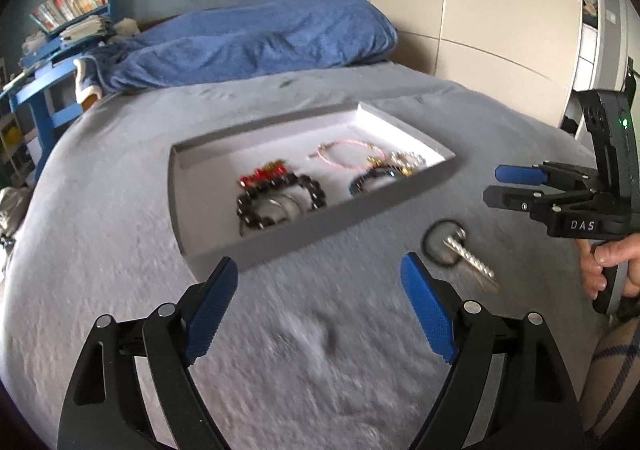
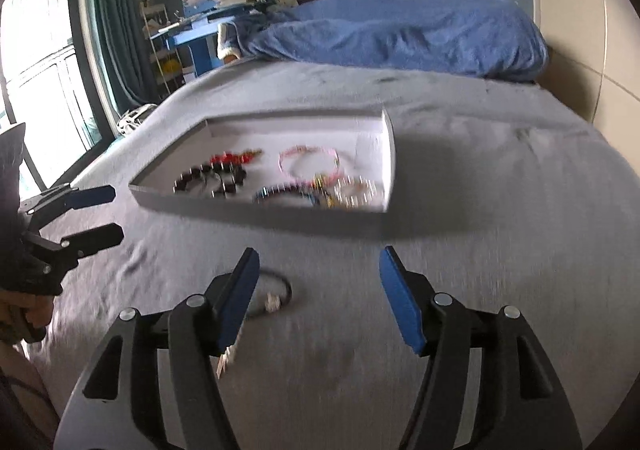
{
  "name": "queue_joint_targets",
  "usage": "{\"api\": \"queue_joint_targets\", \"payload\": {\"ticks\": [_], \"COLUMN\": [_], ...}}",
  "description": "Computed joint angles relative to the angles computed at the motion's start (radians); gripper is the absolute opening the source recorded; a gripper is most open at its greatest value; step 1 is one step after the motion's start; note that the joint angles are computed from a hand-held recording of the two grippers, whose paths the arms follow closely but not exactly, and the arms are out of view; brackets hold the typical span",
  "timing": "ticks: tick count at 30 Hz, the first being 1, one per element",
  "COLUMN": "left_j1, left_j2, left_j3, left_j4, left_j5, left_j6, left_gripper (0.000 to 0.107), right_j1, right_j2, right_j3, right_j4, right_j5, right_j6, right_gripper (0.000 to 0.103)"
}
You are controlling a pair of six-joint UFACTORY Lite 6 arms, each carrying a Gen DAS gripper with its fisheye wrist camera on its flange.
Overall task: Organize jewelry
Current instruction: 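Move both open tools back to the black hair tie and pearl hair pin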
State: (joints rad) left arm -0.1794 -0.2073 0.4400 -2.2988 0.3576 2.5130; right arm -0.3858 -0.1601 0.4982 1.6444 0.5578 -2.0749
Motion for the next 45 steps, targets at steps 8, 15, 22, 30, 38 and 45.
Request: {"api": "queue_joint_targets", "payload": {"ticks": [8, 15, 22, 30, 38, 45], "left_j1": [-0.039, -0.103, -0.191, -0.075, -0.027, -0.069], "left_j2": [0.048, 0.103, 0.216, 0.157, 0.152, 0.157], "left_j3": [-0.008, 0.029, 0.144, 0.058, 0.033, 0.047], "left_j4": [0.047, 0.048, -0.038, -0.034, 0.026, 0.035], "left_j5": [0.000, -0.015, -0.055, 0.005, 0.011, -0.017], "left_j6": [-0.031, -0.011, 0.058, 0.013, -0.050, -0.037], "left_gripper": [0.084, 0.084, 0.082, 0.081, 0.081, 0.081], "right_j1": [-0.080, -0.051, -0.047, 0.079, 0.172, 0.032], "right_j2": [0.016, 0.029, -0.013, -0.018, 0.048, 0.006], "right_j3": [-0.044, -0.065, -0.105, -0.082, -0.033, -0.055], "right_j4": [-0.028, -0.047, -0.087, -0.192, -0.214, -0.232], "right_j5": [0.025, -0.012, 0.034, 0.012, -0.042, 0.057], "right_j6": [-0.006, 0.013, -0.005, 0.085, 0.137, 0.125], "right_gripper": [0.064, 0.065, 0.065, 0.056, 0.025, 0.008]}}
